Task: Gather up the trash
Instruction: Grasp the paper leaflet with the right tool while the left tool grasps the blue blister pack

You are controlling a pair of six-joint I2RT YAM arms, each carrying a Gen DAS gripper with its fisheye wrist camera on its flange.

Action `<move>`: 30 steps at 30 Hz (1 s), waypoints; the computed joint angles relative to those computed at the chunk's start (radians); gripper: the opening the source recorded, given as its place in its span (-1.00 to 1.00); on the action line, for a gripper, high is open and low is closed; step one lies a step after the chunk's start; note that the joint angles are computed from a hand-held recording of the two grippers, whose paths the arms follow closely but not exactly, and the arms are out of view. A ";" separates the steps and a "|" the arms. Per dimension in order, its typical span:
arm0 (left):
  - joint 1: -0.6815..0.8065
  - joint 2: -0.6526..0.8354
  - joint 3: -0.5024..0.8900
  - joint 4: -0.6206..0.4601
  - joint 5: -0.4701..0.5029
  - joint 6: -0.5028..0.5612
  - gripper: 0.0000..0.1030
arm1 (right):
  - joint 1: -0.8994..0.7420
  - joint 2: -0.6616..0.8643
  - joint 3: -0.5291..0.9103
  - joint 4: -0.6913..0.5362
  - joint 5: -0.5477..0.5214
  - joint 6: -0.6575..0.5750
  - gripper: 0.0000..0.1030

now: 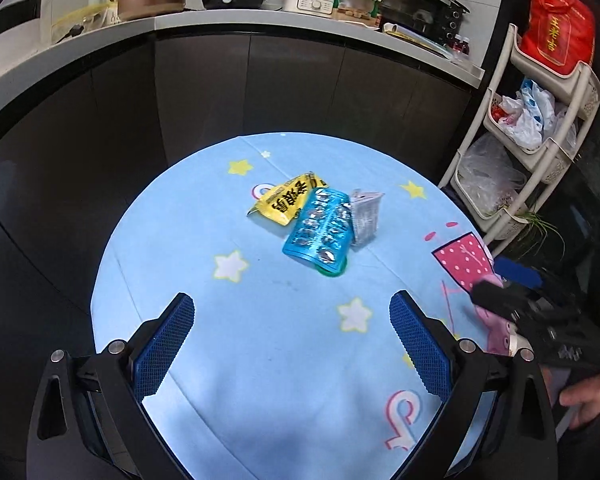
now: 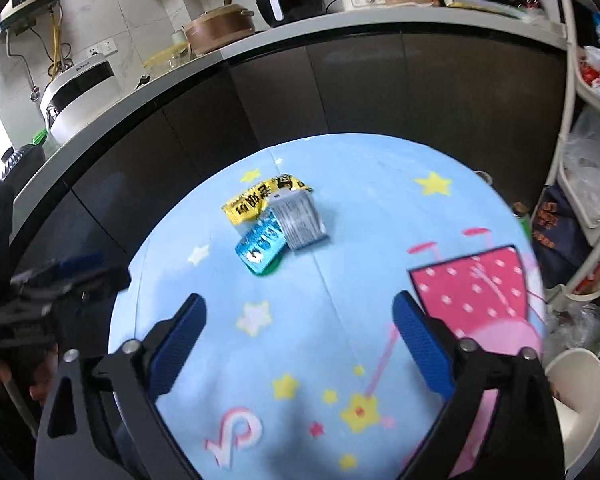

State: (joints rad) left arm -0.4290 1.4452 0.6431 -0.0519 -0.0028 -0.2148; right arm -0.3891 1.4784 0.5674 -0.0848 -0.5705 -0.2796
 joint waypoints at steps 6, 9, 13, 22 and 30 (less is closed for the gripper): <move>0.076 0.058 0.009 0.044 0.073 0.051 0.82 | 0.174 0.236 0.167 0.084 0.123 0.116 0.52; 0.100 0.101 0.029 0.060 0.107 0.068 0.81 | 0.235 0.316 0.233 0.106 0.180 0.123 0.50; 0.115 0.150 0.054 0.076 0.137 0.088 0.80 | 0.296 0.420 0.327 0.121 0.269 0.135 0.38; 0.085 0.328 0.182 0.097 0.206 0.125 0.79 | 0.210 0.380 0.261 0.146 0.218 0.088 -0.30; -0.017 0.622 0.465 0.041 0.174 0.113 0.81 | 0.087 0.234 0.093 0.159 0.173 0.000 -0.29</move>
